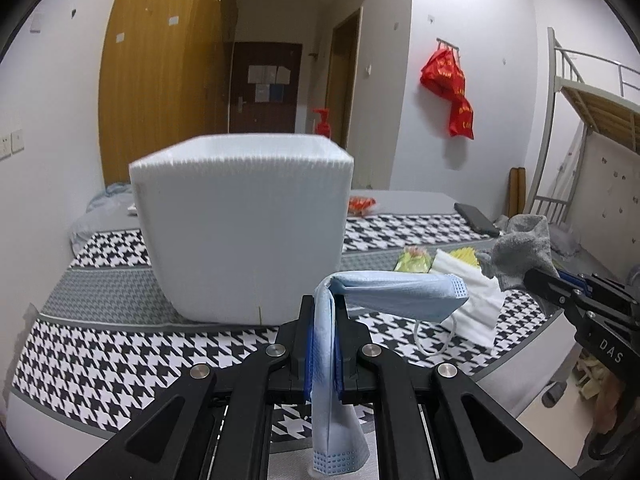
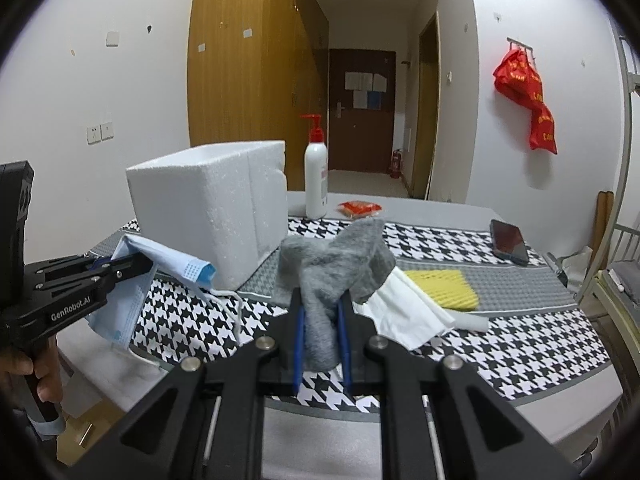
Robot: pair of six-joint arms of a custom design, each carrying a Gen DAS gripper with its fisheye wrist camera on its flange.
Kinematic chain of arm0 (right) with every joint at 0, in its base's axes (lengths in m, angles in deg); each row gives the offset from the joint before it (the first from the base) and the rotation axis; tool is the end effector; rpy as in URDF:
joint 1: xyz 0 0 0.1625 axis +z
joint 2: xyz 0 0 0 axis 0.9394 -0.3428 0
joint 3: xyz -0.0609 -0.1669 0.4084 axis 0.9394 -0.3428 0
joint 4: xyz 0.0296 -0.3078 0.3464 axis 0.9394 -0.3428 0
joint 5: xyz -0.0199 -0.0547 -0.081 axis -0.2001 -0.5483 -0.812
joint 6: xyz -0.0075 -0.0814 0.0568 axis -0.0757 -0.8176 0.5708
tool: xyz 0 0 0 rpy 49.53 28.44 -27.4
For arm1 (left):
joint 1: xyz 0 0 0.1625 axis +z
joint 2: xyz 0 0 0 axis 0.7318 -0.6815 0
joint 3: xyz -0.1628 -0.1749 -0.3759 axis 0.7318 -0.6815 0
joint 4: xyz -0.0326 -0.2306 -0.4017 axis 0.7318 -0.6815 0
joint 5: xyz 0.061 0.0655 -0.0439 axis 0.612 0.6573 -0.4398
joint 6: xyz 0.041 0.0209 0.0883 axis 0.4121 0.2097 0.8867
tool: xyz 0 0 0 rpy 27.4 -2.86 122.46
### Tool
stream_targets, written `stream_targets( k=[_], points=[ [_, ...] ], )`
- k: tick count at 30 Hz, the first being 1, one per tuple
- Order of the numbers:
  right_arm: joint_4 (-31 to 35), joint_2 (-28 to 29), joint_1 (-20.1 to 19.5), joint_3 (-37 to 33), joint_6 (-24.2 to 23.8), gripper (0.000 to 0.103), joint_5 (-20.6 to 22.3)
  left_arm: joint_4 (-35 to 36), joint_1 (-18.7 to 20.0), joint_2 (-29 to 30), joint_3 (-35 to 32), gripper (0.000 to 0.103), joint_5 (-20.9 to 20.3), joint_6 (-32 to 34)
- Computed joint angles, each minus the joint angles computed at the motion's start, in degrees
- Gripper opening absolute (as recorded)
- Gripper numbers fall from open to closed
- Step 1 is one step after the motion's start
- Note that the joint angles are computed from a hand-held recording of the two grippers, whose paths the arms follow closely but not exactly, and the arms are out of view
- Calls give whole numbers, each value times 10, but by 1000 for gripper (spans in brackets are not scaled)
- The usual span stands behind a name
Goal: Organize soft objects
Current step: 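Carry the grey sock in the right gripper over the white foam box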
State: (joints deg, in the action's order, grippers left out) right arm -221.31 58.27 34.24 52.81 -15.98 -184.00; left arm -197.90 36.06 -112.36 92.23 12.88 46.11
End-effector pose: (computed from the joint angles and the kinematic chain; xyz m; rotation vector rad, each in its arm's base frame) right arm 0.2984 -0.7485 -0.1297 0.9883 -2.1945 1.1509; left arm 0.0852 -0.7162 0.2645 0.5312 2.1823 -1.2538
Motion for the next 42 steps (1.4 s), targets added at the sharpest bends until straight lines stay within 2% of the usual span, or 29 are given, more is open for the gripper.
stream_targets(
  k=[8,23,42],
  points=[
    [-42,-16,6,28,-10,18,11,-39,-13,-13,13,8,-11,26],
    [-81,-32,18,52,-28,18,40,-95,-31,-24,22,8,-23,74],
    [-77,-33,30,44,-42,18,79,-146,-41,-45,35,8,-4,97]
  ],
)
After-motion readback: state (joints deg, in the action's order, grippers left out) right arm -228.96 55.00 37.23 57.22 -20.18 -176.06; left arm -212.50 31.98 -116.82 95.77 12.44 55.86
